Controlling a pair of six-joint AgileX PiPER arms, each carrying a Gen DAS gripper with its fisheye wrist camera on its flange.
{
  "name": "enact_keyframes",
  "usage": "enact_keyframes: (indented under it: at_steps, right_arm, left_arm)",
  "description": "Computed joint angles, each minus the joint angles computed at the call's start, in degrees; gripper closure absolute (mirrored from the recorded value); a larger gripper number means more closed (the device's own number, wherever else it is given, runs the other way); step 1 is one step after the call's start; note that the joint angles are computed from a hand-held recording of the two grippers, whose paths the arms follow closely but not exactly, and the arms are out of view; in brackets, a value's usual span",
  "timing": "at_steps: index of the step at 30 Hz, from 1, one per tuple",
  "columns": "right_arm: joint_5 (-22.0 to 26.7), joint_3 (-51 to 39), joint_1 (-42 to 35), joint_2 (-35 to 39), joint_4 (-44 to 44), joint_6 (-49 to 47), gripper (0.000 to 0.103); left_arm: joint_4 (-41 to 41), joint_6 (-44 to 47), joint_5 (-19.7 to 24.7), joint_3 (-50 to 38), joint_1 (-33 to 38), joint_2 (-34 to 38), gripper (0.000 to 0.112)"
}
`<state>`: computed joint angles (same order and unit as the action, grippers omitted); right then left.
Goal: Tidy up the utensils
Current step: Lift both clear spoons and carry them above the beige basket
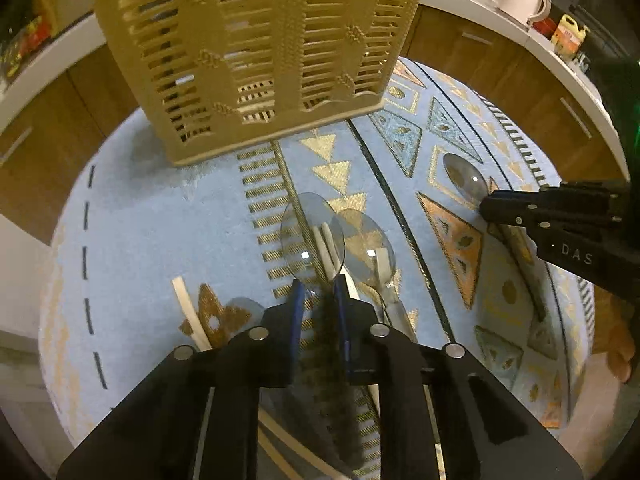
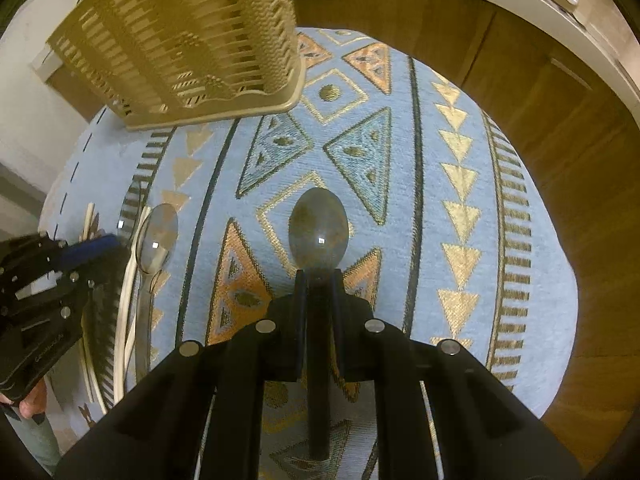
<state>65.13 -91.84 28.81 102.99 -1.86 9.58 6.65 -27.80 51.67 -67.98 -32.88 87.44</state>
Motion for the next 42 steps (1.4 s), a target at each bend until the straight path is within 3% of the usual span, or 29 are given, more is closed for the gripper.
enact_keyframes:
  at_steps: [3, 5, 12, 17, 22, 28, 36, 42]
  right_arm:
    - [-1.4, 1.6, -2.3, -1.3, 5.9, -3.4, 0.094]
    - [-3.6, 4.1, -4.2, -3.2, 11.1, -6.1, 0.094]
    - [-9.9, 10.8, -3.5, -10.5, 13.3, -7.9, 0.094]
    - [-14.8, 13.7, -2.1, -15.3, 14.4, -9.1, 0.094]
    - [-20.2, 15.9, -0.3, -20.3, 15.1, -8.8, 0.094]
    - [-25.5, 13.6, 3.7, -22.5, 8.8, -3.4, 0.094]
    - [-29.2, 1.6, 5.6, -15.7, 0.2, 4.5, 0.094]
    - [-30.8, -11.0, 2.4, -7.2, 2.2, 3.8, 0.094]
  left_arm:
    - [1.3, -1.7, -2.8, 2.2, -0.2, -2.8, 0.112]
    - [-1.5, 0.5, -4.8, 4.0, 1.5, -5.6, 0.112]
    - [-11.2, 8.5, -9.1, 9.2, 7.8, -12.7, 0.112]
    - [-10.6, 6.9, -11.3, 9.7, 7.8, -17.3, 0.112]
    - [0.9, -4.1, -12.6, 8.7, 3.0, -22.5, 0.112]
    - [20.6, -19.8, -13.4, 4.8, -2.9, -25.1, 0.112]
    - [40.8, -35.4, -17.2, -2.0, -1.5, -20.9, 0.112]
    - [44.4, -38.4, -22.2, -6.8, 4.3, -15.0, 0.112]
